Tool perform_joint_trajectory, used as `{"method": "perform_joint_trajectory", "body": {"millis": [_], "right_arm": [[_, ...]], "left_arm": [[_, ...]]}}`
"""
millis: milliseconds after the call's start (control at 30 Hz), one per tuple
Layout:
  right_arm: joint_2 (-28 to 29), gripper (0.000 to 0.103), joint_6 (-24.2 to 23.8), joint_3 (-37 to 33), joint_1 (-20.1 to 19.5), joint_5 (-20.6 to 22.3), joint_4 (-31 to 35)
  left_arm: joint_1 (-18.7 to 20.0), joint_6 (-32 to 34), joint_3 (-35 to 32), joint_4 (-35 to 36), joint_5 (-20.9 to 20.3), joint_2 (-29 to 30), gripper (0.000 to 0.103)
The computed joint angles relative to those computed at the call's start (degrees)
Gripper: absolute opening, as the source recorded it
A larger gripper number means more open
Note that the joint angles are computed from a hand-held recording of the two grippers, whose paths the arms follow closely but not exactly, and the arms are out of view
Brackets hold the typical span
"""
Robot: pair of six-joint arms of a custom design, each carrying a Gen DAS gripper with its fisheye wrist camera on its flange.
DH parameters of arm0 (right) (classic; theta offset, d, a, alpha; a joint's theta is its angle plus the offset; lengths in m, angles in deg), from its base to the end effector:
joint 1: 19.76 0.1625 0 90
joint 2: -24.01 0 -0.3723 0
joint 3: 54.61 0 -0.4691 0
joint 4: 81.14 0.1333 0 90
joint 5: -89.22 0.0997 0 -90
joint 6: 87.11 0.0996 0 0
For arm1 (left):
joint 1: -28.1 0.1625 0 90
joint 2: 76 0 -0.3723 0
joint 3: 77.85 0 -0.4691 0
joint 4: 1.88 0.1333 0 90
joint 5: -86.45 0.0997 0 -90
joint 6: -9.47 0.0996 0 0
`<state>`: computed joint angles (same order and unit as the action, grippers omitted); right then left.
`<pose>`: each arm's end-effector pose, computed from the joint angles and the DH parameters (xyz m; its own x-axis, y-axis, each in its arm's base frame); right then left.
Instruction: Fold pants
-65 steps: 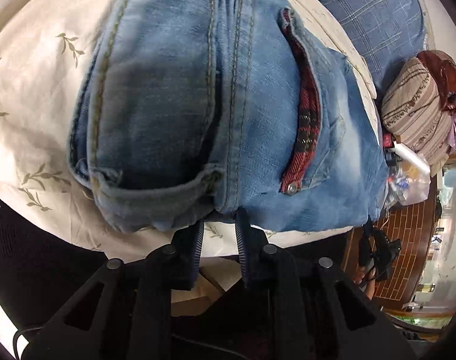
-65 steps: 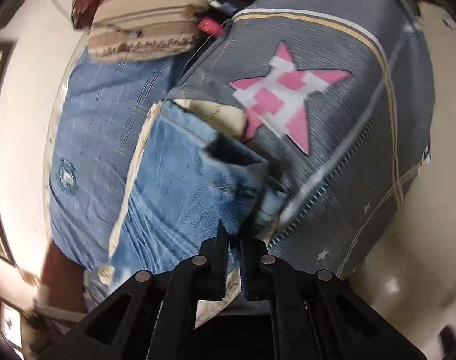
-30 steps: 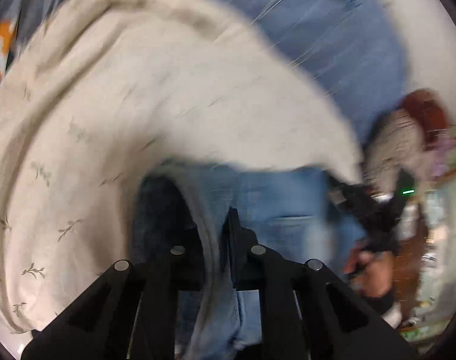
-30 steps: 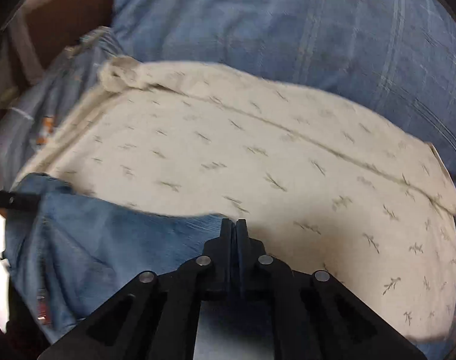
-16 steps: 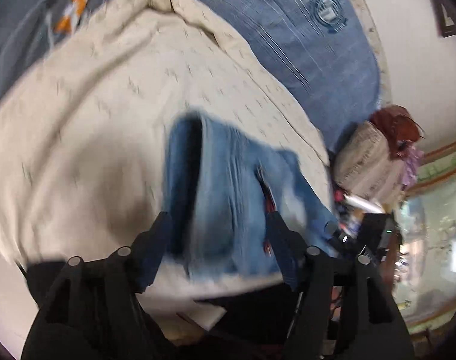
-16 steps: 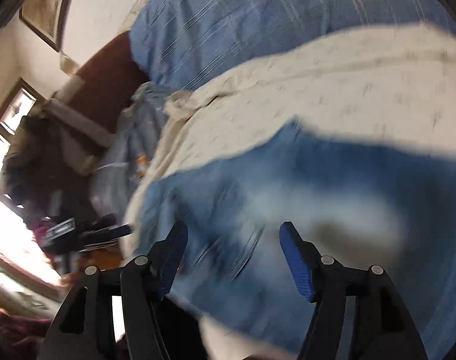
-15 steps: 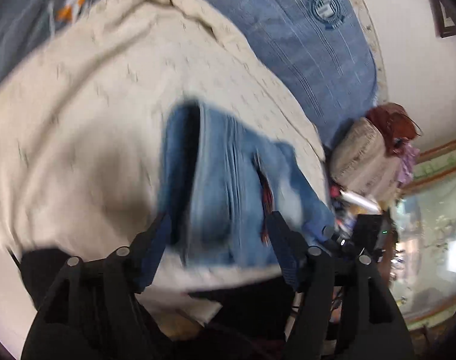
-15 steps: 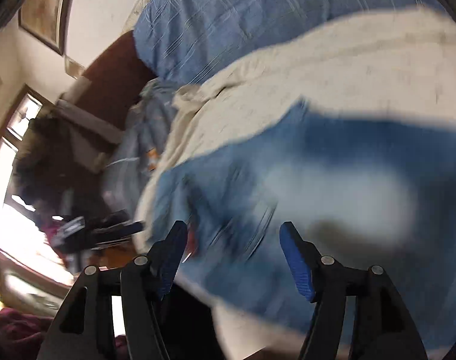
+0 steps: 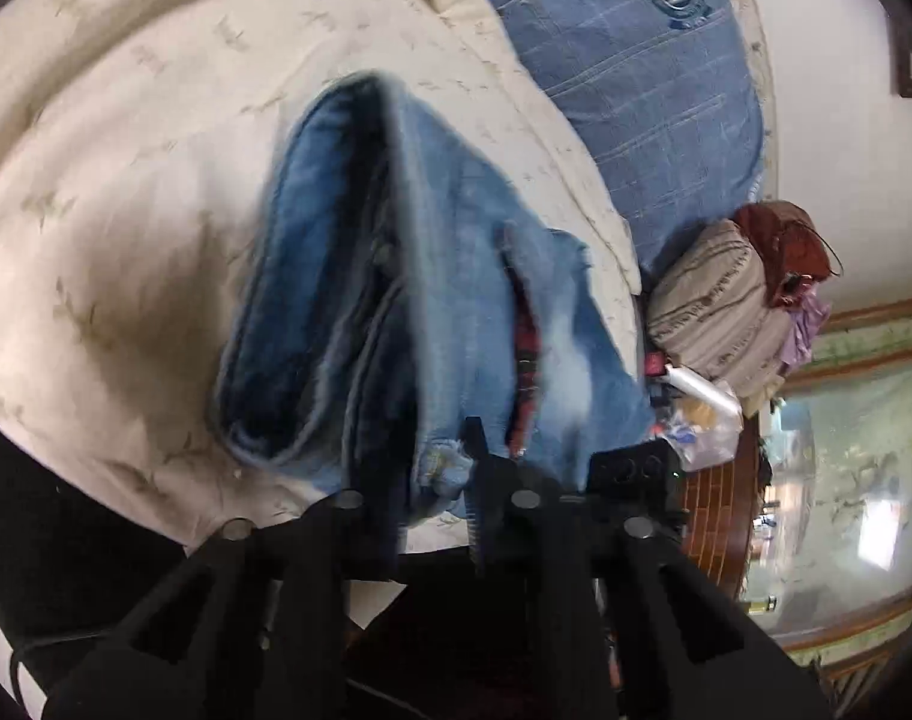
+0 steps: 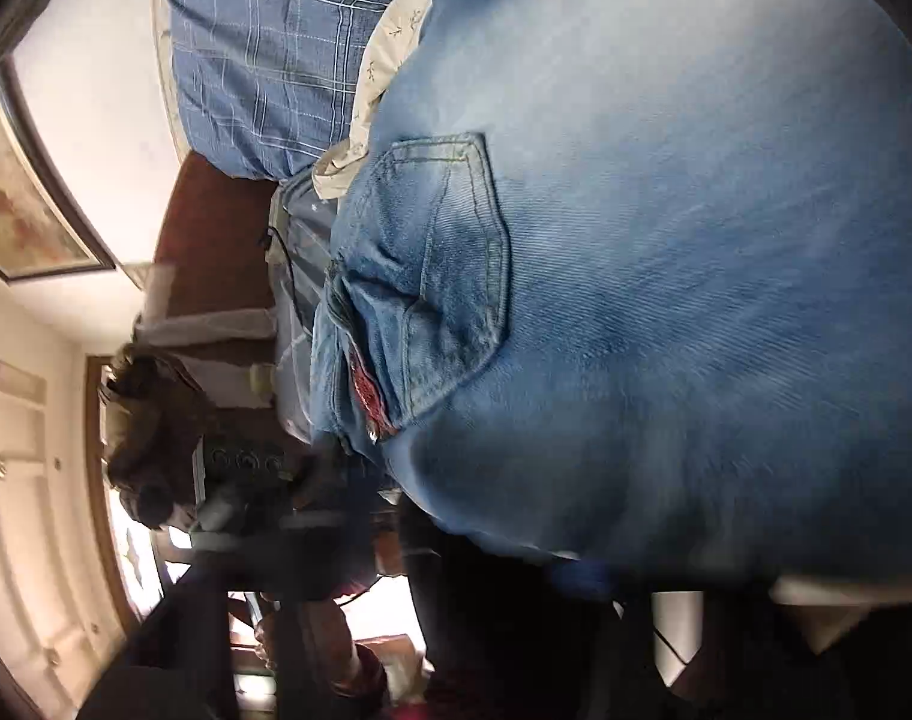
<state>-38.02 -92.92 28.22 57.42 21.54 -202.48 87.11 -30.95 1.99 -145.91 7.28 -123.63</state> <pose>0.0053 -0.7478 0.2524 -0.9348 0.0398 -0.3529 0.1242 0.9676 -0.2198 -0.2696 -0.7441 0.1338 -0.9783 -0.1766 0.1082 -0.2053 0.8950 -0.3961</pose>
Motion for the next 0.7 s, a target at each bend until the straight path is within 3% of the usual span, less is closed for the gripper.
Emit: {"method": "perform_joint_trajectory", "body": {"millis": [133,267,367,533,567,667,700], "right_arm": [[-1.3,0.014,-5.1,0.5,0.9,0.1,0.9],[1.2,0.017,-4.5,-1.2,0.7,-6.7,4.3],[1.4,0.017,-4.4,-1.4,0.0,-6.0,4.8],[-5.4,0.050,-5.8,2.0,-1.0,-9.4,2.9],[-7.7,0.053,-5.3,3.4,-1.9,-9.2,1.1],[-16.7,0.053,-0.4,8.8,-6.7,-9.5,-10.4],[-19.3,0.054,2.1,10.0,-8.6,-10.4,-15.3]], "left_arm": [[-2.3,4.9,0.7,0.0,8.3,-1.8,0.012],[-2.3,3.8,-1.2,9.7,13.2,-0.1,0.013],[-1.4,1.7,-1.3,12.5,13.9,1.0,0.019],[-2.0,6.1,0.9,9.1,12.2,-1.6,0.022],[-2.2,8.4,1.8,8.1,11.9,-2.6,0.028],[-2.8,11.4,2.5,5.4,12.9,-3.4,0.060],[-2.9,11.3,2.0,5.3,13.7,-3.1,0.063]]}}
